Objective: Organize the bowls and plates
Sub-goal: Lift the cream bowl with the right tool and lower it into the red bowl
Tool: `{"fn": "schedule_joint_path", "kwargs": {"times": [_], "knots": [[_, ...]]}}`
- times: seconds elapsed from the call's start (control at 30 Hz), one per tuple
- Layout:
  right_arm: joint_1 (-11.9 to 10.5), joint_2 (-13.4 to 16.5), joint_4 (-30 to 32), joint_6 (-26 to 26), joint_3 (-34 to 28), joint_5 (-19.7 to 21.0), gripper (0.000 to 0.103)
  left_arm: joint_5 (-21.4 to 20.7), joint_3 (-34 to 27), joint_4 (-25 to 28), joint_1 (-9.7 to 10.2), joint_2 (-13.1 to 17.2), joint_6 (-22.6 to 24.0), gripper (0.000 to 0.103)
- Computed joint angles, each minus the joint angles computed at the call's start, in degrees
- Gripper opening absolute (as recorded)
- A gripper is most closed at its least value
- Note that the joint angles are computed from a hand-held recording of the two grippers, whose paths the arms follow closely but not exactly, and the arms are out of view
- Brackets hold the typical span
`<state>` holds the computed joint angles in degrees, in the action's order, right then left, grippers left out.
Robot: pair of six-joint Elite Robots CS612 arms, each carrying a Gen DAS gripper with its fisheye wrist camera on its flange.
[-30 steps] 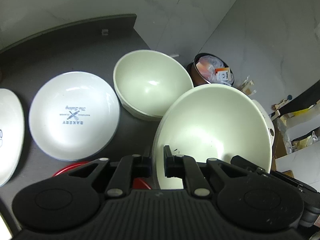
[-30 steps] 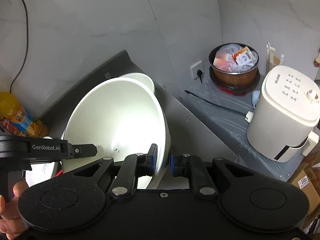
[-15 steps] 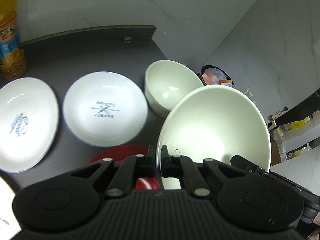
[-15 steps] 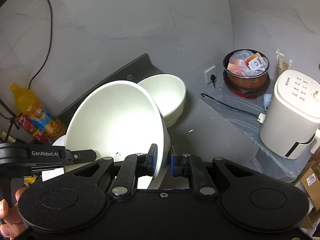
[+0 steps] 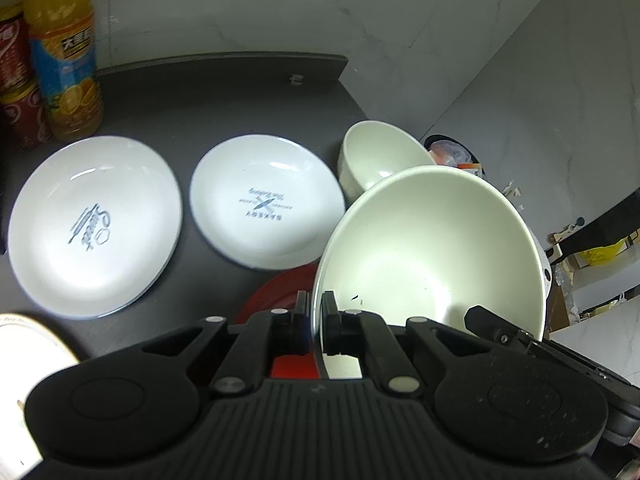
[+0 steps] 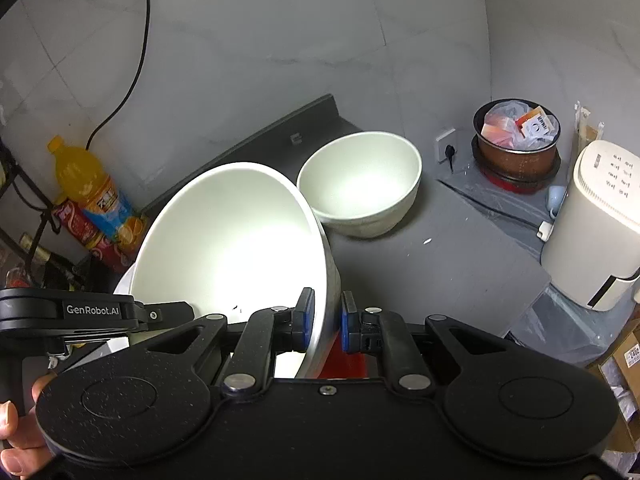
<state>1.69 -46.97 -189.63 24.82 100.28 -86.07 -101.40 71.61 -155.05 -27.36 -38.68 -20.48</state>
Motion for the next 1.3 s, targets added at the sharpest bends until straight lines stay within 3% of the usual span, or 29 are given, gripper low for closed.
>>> {"fn": "schedule_joint_path", "kwargs": {"times": [0.93, 1.3], "knots": [[1.4, 1.8, 10.5, -3.3, -2.7, 2.8, 0.013, 2.2, 1.4, 5.5, 0.79, 0.2, -3.2, 0.006], [1.6, 2.9, 13.9, -6.0, -4.8, 1.7, 0.015, 4.0, 0.8, 7.6, 0.98, 0.7, -4.3, 0.007]]}}
